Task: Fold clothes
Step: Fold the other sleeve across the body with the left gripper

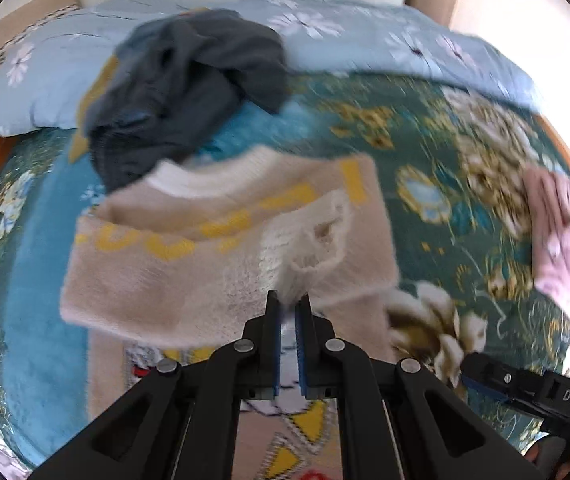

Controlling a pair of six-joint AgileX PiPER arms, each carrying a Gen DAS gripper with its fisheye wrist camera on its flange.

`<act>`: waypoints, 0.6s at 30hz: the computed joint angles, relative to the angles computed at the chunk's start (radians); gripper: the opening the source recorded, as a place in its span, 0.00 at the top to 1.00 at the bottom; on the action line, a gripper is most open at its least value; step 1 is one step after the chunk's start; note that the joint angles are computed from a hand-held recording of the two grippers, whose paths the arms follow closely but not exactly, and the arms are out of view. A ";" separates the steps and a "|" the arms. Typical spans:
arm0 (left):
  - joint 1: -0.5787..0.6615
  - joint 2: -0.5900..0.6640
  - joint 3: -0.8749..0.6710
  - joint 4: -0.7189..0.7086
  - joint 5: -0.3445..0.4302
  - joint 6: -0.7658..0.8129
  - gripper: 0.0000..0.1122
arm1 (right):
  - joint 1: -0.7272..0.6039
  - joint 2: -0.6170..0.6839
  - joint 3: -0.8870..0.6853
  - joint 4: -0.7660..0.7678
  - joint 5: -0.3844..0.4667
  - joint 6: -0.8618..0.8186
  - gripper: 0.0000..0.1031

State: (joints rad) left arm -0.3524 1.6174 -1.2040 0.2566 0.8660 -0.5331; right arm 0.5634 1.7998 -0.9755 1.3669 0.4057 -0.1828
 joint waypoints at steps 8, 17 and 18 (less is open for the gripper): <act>0.013 0.059 -0.017 -0.132 -0.002 0.037 0.94 | -0.017 -0.008 0.037 0.057 -0.005 -0.054 0.44; 0.155 -0.057 0.089 -0.366 -0.026 0.251 0.68 | -0.015 0.005 0.011 0.036 0.006 -0.035 0.44; 0.177 -0.086 0.113 -0.351 -0.018 0.250 0.68 | -0.016 0.007 0.002 0.026 0.010 -0.030 0.44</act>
